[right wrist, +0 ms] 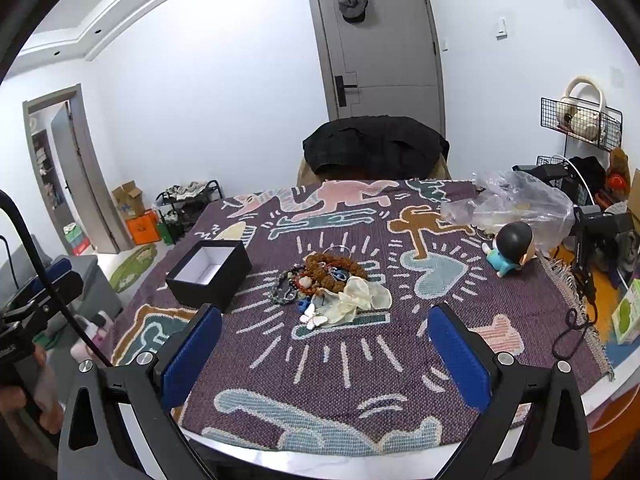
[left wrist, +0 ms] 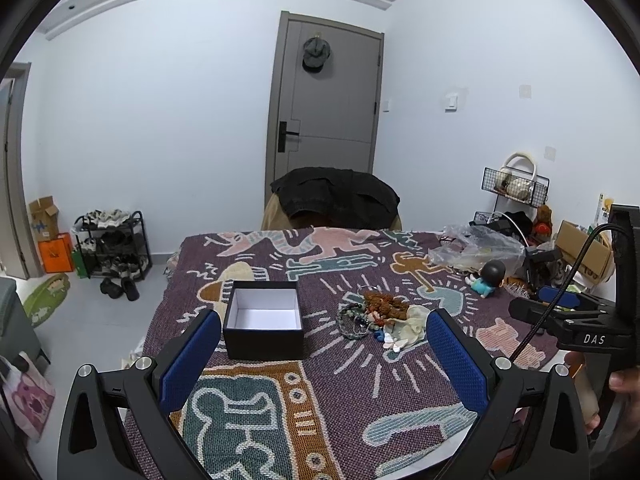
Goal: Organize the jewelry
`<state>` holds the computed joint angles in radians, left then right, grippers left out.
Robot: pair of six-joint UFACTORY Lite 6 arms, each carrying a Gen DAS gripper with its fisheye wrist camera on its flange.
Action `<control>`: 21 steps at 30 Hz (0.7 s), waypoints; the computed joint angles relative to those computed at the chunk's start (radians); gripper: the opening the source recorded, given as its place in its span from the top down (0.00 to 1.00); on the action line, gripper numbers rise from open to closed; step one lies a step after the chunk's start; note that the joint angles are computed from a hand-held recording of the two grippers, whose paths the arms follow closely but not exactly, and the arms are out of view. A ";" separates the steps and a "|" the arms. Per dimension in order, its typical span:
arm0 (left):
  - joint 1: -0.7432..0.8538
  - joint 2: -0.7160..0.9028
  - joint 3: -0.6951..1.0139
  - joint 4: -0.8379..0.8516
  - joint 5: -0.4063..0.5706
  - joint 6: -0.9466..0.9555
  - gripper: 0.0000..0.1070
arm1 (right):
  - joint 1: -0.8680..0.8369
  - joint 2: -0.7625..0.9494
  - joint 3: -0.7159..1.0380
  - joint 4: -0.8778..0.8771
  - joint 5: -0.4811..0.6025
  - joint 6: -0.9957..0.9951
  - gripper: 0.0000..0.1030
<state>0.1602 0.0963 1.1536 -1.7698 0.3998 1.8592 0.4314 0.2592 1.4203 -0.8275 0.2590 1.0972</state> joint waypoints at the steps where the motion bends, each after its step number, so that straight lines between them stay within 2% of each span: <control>1: 0.002 0.000 -0.002 -0.007 0.003 0.009 0.04 | 0.000 -0.002 -0.003 -0.006 -0.001 0.006 0.00; 12: 0.003 0.005 0.000 -0.035 -0.001 0.027 0.04 | 0.018 -0.007 -0.018 -0.193 0.013 0.178 0.00; 16: 0.001 0.007 0.000 -0.053 -0.003 0.044 0.04 | 0.008 -0.002 -0.009 -0.123 0.000 0.117 0.00; 21: -0.003 -0.007 -0.021 -0.092 -0.003 0.087 0.04 | -0.004 -0.018 -0.031 -0.186 -0.016 0.188 0.00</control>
<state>0.1569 0.0898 1.1328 -1.8617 0.3966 1.9458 0.4275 0.2408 1.3888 -1.0140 0.2428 1.2850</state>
